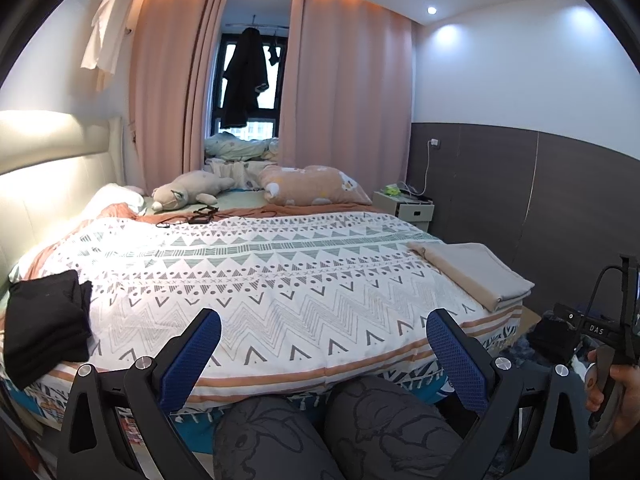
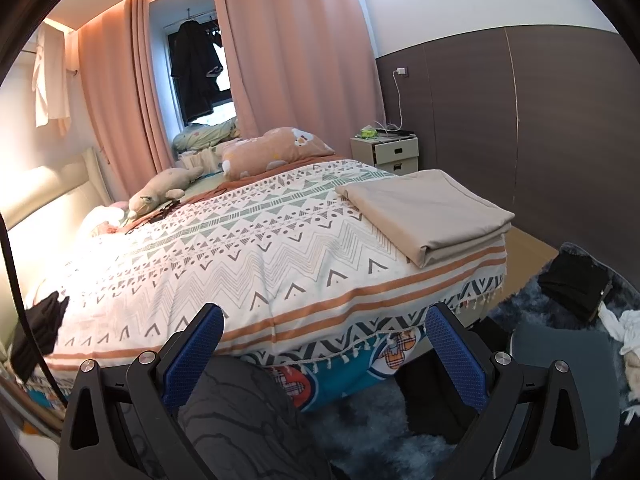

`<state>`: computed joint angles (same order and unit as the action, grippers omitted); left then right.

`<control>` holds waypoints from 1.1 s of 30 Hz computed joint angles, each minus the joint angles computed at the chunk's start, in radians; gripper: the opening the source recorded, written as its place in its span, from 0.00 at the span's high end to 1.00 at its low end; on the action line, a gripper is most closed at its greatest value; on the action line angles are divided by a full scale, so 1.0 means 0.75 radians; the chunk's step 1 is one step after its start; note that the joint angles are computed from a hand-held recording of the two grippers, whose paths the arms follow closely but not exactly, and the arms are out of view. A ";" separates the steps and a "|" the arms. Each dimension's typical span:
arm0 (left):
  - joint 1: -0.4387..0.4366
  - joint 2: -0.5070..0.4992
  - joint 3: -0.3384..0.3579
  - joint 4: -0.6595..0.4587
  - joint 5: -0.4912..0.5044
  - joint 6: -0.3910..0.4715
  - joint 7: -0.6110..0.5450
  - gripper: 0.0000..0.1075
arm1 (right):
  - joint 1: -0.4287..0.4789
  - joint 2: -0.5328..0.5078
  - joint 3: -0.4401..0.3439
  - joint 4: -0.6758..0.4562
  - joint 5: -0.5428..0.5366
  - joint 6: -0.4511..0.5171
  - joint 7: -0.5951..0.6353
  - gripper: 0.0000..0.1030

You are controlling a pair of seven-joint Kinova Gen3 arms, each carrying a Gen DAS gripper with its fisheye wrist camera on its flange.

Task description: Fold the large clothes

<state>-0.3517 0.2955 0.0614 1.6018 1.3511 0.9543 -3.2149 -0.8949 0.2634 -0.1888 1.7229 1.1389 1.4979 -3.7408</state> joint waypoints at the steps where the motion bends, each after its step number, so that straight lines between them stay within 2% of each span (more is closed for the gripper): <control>1: -0.001 0.001 0.000 -0.002 0.001 0.000 0.002 0.05 | -0.001 -0.001 0.000 0.001 0.001 0.002 -0.002 0.01; 33: -0.018 -0.012 -0.023 0.045 0.062 -0.003 -0.057 0.05 | -0.006 0.028 0.008 -0.025 0.024 -0.008 0.069 0.01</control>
